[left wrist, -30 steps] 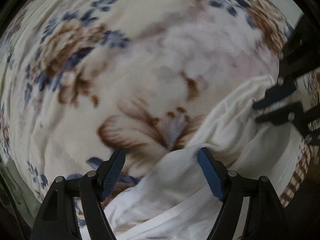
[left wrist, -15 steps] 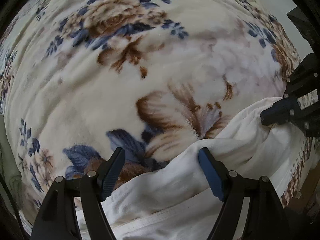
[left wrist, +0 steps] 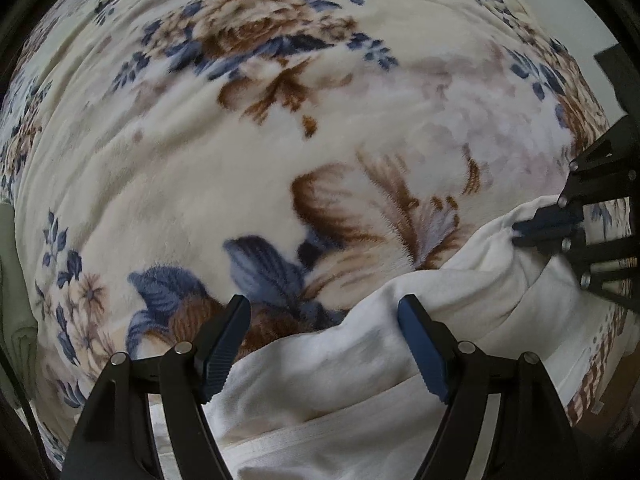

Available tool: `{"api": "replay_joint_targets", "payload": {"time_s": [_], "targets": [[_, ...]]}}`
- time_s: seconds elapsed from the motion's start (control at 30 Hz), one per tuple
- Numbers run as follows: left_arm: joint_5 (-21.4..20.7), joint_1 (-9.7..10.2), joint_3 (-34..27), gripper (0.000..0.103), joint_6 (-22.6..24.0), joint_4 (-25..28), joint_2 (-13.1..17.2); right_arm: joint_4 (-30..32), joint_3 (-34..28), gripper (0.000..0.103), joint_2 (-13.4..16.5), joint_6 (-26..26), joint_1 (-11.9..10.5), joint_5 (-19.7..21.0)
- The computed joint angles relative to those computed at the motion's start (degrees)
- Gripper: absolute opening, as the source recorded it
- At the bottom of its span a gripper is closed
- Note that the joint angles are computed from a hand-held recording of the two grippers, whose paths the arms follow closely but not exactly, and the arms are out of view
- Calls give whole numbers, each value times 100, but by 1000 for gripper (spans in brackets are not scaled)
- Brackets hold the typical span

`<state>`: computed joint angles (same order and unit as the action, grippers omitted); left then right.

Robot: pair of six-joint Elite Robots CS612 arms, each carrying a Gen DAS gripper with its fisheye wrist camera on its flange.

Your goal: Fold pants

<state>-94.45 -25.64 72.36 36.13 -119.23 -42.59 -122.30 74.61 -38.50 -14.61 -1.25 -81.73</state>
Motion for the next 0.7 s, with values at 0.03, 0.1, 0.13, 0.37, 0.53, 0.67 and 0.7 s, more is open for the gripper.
{"api": "replay_joint_targets", "payload": {"time_s": [0.03, 0.1, 0.13, 0.37, 0.53, 0.67, 0.7], "targets": [[-21, 13, -16, 76, -33, 5, 13, -130, 81, 4, -20, 400, -54, 151], [-95, 46, -84, 77, -128, 94, 51, -247, 249, 4, -16, 1506, -326, 970], [-95, 56, -92, 79, -176, 101, 57, -402, 340, 4, -16, 1954, -393, 1233], [-147, 79, -40, 80, -256, -48, 9, -529, 206, 14, -91, 1742, -328, 1182], [-176, 115, -9, 80, -311, -40, -8, 610, -611, 34, 272, 416, -64, 1150], [-196, 201, 87, 80, -257, -115, -23, 521, -810, 6, 442, 470, 117, 702], [-263, 242, 46, 80, -279, -106, 43, 396, -735, 6, 445, 1004, 35, 1025]]}}
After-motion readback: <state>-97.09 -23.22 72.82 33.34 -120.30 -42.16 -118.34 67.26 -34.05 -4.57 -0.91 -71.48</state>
